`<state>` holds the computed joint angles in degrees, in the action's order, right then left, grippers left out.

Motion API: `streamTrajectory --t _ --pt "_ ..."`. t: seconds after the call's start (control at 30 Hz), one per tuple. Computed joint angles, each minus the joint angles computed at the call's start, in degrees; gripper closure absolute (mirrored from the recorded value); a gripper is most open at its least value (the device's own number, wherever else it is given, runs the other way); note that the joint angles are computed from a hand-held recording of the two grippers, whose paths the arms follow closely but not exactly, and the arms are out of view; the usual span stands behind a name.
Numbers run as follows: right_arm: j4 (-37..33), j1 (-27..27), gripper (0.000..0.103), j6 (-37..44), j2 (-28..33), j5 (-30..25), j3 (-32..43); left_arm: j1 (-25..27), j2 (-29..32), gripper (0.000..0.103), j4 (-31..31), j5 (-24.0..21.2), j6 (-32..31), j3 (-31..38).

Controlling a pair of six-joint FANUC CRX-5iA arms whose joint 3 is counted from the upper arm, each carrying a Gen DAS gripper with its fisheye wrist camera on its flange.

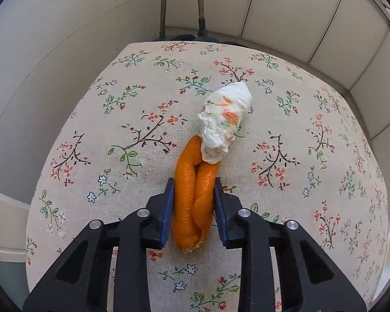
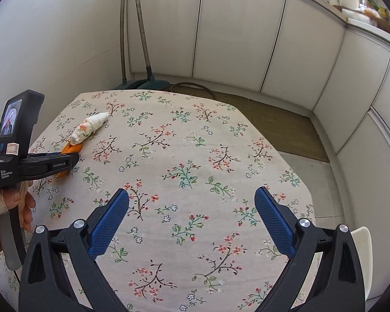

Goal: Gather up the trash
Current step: 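Grasp the orange peel on the table with the left tool, then lift the orange peel with the left tool while the right tool grasps the white wrapped snack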

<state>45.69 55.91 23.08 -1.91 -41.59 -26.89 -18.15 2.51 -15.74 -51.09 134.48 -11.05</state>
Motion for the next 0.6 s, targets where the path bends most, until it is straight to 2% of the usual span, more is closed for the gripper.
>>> streamTrajectory --t 0.1,0.27,0.33,0.4,0.5,0.6 --pt "-3.6 -0.8 0.009 2.8 2.0 1.7 2.8 0.5 -2.2 0.079 1.4 -0.8 0.1 -1.4" --pt "-7.0 -1.8 0.009 4.2 6.2 5.2 7.4 2.1 -10.3 0.08 3.7 -3.1 2.7 -5.5" --pt "-9.6 -1.7 0.009 4.1 7.9 6.1 9.5 1.6 -13.4 0.08 2.9 -5.5 5.0 -5.5" --pt "-11.7 -1.4 0.009 5.2 10.0 7.2 11.9 -1.0 -15.8 0.08 -0.1 -9.3 7.8 -4.2" --pt "-8.2 -0.8 0.009 2.0 12.6 8.9 13.4 -4.9 -18.7 0.08 -3.6 -12.7 10.9 -2.8" --pt "-8.8 -0.9 0.009 1.0 15.2 10.7 16.2 -4.6 -21.6 0.08 -2.8 -11.8 11.2 -4.1"
